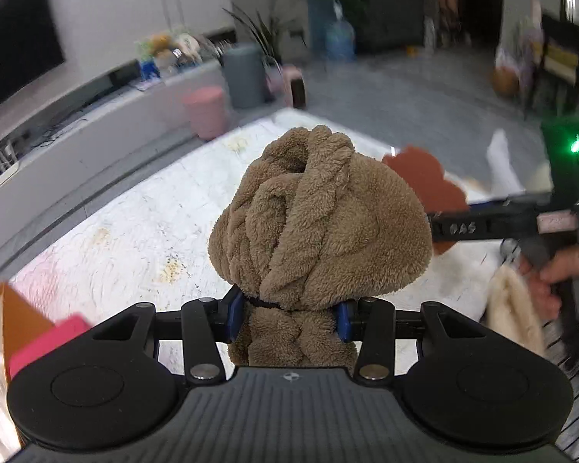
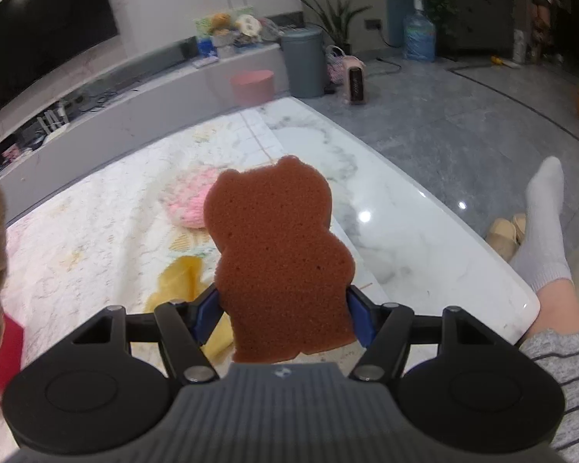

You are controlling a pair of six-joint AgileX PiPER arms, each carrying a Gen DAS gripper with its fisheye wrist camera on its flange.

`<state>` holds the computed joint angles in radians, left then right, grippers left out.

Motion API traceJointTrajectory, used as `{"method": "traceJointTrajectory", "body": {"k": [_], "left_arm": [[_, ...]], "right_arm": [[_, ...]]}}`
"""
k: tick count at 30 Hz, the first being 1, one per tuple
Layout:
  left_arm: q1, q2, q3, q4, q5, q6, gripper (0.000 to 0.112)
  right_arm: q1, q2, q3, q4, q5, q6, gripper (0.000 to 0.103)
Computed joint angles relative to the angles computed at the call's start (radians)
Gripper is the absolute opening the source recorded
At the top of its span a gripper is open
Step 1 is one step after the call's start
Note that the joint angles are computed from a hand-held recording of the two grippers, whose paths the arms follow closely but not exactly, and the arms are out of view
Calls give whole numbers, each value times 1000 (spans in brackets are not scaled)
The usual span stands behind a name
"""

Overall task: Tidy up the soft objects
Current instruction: 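Lift the brown towel and bear sponge and carry them toward the orange box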

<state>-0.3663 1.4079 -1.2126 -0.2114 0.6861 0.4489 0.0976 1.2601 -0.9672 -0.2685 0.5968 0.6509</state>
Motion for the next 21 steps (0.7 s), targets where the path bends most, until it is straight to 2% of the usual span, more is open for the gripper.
{"method": "traceJointTrajectory", "body": {"k": [2, 4, 6, 8, 10, 11, 13, 15, 17, 21], "left_arm": [[30, -99, 104, -78, -51, 53, 51], [82, -155, 155, -178, -54, 142, 51], [121, -201, 200, -235, -81, 185, 51], [151, -231, 228, -261, -106, 210, 51], [209, -266, 256, -331, -131, 274, 51], [244, -272, 235, -340, -112, 287, 51], [273, -284, 221, -303, -141, 267, 51], [340, -310, 228, -358, -157, 321, 51], [409, -319, 235, -449, -164, 415, 51], [588, -316, 235, -641, -105, 598, 51]], "right_arm": [[16, -44, 29, -3, -14, -3, 66], [31, -82, 49, 14, -17, -13, 66], [3, -124, 74, 154, -45, -125, 66], [4, -148, 91, 211, -72, -157, 66], [60, -162, 105, 108, -108, -61, 66], [99, -165, 107, 20, -116, 19, 66], [170, -167, 109, -147, -126, 175, 66], [236, -170, 105, -261, -122, 291, 66], [316, -176, 83, -343, -87, 381, 66], [546, -172, 35, -604, -23, 667, 66]]}}
